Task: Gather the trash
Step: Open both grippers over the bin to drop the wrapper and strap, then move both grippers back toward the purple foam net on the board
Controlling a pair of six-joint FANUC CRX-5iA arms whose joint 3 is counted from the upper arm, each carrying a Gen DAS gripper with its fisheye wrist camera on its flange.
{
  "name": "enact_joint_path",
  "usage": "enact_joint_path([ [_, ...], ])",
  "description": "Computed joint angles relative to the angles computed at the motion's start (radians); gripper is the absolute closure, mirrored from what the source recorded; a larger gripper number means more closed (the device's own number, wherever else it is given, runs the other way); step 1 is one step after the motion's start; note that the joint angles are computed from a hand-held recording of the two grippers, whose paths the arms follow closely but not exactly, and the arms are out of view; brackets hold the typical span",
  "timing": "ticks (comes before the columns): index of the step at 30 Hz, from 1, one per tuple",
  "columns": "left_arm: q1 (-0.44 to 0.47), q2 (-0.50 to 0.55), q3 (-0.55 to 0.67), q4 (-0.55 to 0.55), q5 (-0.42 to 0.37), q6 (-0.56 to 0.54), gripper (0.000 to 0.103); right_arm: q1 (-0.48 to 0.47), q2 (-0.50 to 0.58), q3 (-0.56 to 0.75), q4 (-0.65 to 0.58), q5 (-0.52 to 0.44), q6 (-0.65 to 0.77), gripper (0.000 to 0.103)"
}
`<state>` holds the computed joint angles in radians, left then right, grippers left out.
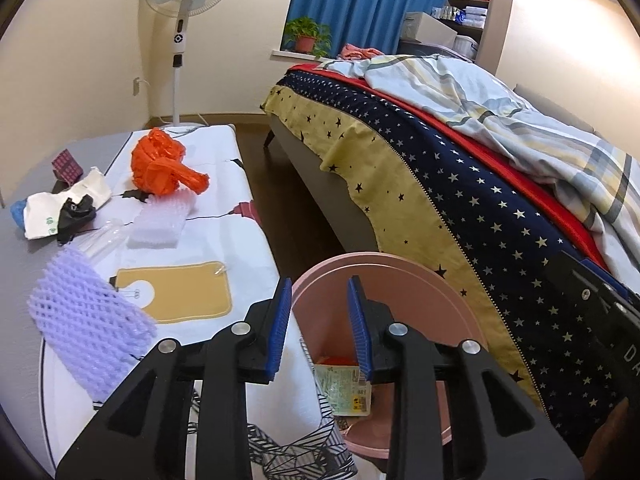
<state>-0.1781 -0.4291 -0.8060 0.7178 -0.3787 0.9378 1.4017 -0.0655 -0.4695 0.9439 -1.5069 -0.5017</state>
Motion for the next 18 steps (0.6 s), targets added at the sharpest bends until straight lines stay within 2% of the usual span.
enact_joint_path([
  [9, 0.047, -0.064, -0.003, -0.063, -0.042, 0.02, 0.074, 0.019, -0.006, -0.008, 0.041, 0.016, -0.016, 0.054],
  [18, 0.134, -0.153, -0.029, -0.09, -0.1, -0.001, 0.074, 0.031, 0.001, -0.007, 0.084, 0.055, -0.023, 0.054],
])
